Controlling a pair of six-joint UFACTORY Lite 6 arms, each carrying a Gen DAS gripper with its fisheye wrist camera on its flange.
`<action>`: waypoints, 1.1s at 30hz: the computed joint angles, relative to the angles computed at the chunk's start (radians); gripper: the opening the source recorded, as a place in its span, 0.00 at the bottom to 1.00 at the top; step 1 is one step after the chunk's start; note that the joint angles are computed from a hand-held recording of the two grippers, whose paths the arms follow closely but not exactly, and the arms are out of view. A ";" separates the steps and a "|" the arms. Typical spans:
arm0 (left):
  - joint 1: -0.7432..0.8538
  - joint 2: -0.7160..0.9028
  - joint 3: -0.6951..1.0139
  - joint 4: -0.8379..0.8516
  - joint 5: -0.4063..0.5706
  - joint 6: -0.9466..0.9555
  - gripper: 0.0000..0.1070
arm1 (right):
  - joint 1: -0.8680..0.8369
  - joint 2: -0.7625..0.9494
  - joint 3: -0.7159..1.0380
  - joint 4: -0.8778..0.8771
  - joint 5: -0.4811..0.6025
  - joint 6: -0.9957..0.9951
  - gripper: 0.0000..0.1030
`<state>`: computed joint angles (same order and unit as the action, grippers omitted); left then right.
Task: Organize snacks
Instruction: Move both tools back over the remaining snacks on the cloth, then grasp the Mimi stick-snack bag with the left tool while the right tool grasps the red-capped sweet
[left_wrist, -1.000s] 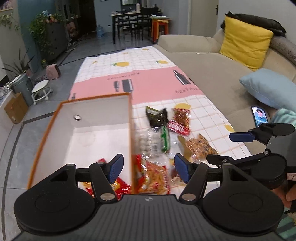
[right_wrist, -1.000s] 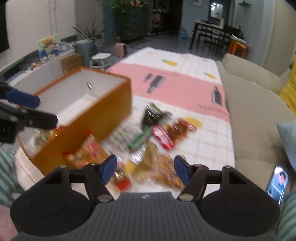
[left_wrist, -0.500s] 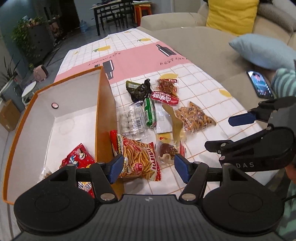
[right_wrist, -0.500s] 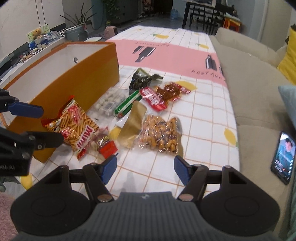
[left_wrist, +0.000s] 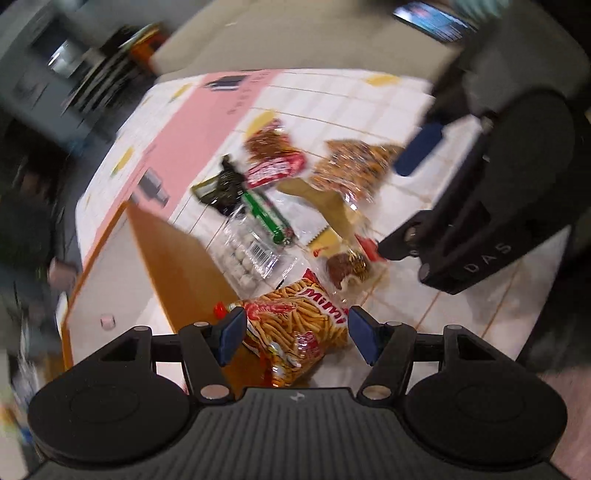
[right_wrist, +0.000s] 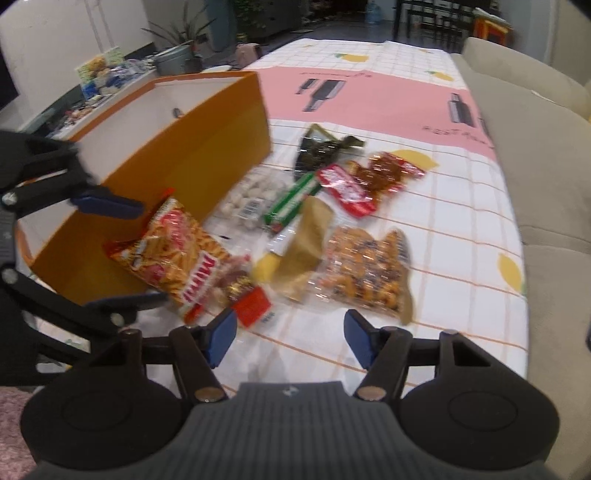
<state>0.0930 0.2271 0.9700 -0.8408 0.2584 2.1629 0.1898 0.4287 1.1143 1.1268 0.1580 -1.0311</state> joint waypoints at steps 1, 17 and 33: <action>-0.004 0.006 0.005 0.006 -0.006 0.043 0.69 | 0.004 0.010 0.011 0.034 0.010 -0.043 0.59; -0.103 0.220 0.206 0.723 -0.056 -0.291 0.77 | 0.029 0.227 0.248 -0.033 0.106 -0.017 0.36; -0.152 0.259 0.264 1.127 0.025 -0.556 0.81 | 0.014 0.182 0.187 -0.128 0.114 0.119 0.25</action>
<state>-0.0590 0.4857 1.2345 0.2863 0.2837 1.6067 0.2036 0.6108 1.3016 0.9989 0.2719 -0.9118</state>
